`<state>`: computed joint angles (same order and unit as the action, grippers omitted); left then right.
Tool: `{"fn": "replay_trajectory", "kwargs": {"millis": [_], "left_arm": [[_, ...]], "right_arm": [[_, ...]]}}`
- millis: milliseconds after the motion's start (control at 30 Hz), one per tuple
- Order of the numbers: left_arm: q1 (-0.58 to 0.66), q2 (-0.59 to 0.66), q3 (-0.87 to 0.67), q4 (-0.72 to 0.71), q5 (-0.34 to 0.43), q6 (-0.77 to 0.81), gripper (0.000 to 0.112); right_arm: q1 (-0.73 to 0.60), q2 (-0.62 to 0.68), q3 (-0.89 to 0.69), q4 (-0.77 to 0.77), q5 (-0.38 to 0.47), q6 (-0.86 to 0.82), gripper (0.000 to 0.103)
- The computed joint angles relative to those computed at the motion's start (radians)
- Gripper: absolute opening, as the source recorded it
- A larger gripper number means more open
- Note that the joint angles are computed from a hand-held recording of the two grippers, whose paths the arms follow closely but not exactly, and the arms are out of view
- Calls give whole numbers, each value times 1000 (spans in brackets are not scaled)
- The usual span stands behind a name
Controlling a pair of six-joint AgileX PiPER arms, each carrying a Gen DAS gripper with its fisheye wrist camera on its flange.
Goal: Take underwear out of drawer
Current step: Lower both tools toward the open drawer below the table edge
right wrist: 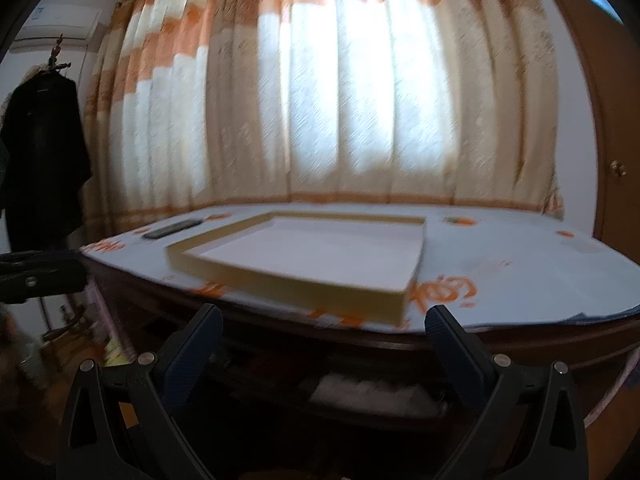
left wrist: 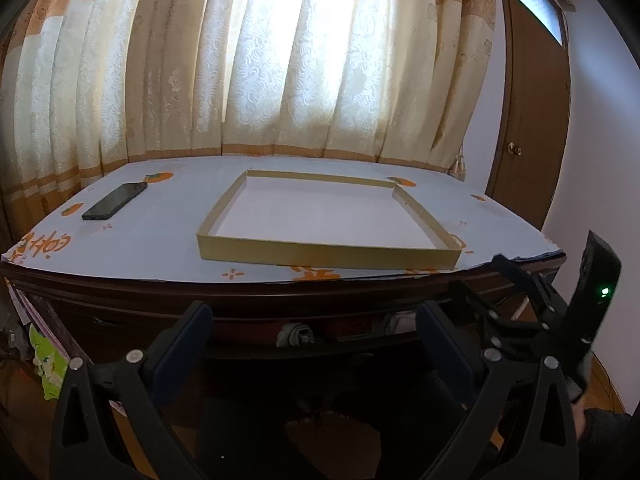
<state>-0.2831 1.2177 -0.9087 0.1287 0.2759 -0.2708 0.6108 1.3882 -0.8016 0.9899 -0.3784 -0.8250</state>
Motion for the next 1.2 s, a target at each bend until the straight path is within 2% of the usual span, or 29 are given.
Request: {"fn": "replay_trajectory", "kwargs": {"millis": [67,167,267,467,700,800,1200], "left_arm": [[-6,12,-5,0,-1,-4,103],[-12,21,-8,-23,-1,15,103],[-24,25,-10,0,5,-6,103],[-25,25,-8,-11,10,-12,103],[-13,27,-3,-66,10,29,103],[-17,24,3,-55,8,16,103],[-5,18,20,-100,4,43,103]], "right_arm": [[0,36,16,-103,-95,80,102],[-29,86,27,-250,-158,190,102],[-65,125,19,-368,-170,273,102],[-115,198,26,-530,-271,429,102],[-140,241,20,-604,-311,499,102],[-133,254,35,-618,-359,490,102],[-131,267,17,-561,-332,440,102]]}}
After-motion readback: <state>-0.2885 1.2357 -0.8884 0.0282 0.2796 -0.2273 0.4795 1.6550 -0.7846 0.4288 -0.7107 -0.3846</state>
